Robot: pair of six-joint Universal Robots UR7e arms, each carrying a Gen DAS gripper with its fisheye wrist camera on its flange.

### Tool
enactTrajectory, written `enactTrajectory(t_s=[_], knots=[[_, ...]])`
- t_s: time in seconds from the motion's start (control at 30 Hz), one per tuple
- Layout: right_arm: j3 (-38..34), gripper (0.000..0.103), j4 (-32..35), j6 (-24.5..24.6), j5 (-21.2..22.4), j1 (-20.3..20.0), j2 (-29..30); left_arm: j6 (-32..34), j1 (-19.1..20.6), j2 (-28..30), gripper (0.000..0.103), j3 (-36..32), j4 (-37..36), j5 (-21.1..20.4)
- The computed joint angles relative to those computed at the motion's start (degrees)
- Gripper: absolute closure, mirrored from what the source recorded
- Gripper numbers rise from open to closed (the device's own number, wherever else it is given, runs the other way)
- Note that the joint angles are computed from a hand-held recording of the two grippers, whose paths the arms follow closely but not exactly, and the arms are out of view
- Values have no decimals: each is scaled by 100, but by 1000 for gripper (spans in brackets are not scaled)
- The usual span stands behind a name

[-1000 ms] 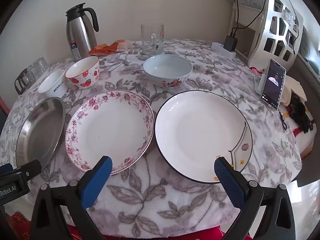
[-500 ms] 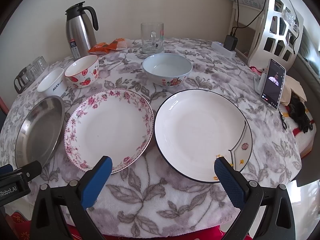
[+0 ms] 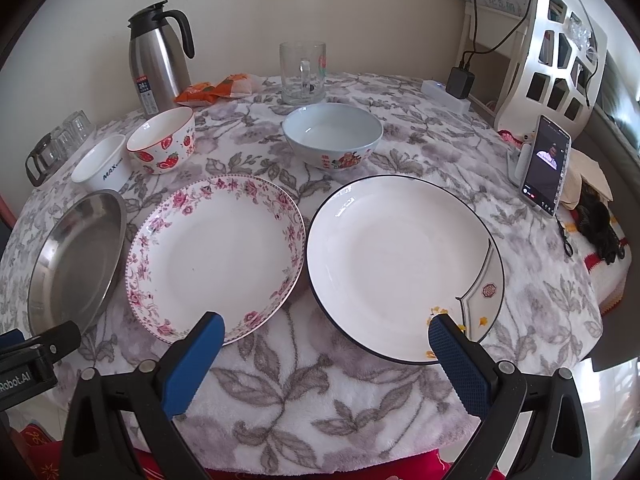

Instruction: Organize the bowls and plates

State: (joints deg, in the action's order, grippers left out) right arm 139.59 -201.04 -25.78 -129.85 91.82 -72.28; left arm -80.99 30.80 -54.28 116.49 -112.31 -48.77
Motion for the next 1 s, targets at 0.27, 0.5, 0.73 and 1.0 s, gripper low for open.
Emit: enactTrajectory(t_s=[0.27,0.5,0.73,1.0], knots=[[-3,0,3,3,-8,0,5,5,3,-2,0,-1,-2,-2],[-4,0,8,-5,-6,-7,4,-5,-5,1,0,18,-17,-14],[-12,0,19,13,-22,3,13,4,-8,-2,0,46,-52,-15],[-16,0,30,22,-32,10,18,-9,-3,-17,0,81,-83,-25]])
